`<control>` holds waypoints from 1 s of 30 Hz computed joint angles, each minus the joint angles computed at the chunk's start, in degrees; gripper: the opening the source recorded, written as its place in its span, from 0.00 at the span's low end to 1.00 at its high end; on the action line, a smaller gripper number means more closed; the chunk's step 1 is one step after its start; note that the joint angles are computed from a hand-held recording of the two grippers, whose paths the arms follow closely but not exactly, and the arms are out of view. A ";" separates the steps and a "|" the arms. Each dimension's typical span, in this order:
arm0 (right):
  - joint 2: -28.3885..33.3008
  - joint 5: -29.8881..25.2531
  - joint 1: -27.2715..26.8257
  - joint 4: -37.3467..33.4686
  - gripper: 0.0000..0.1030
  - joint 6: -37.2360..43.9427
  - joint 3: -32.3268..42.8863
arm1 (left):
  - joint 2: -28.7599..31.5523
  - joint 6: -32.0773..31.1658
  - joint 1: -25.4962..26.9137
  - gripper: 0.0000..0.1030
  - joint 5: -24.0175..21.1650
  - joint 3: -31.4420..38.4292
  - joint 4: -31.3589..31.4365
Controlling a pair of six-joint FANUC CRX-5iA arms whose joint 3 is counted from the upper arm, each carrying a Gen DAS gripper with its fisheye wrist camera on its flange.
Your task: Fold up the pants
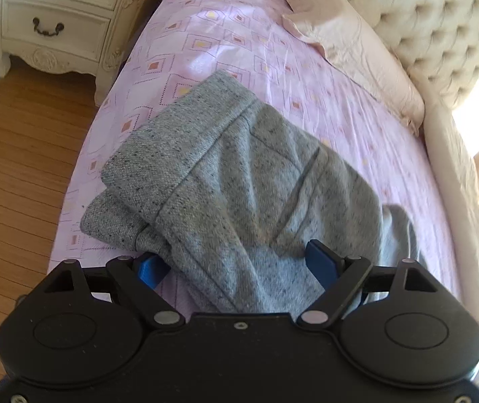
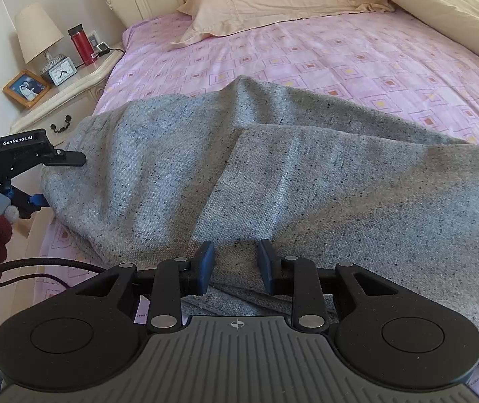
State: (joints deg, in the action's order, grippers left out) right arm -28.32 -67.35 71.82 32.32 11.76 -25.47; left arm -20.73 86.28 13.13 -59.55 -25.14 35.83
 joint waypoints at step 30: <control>-0.82 0.37 -0.49 -1.00 0.27 0.89 0.05 | -0.39 8.58 -3.38 0.94 11.69 -1.33 -5.01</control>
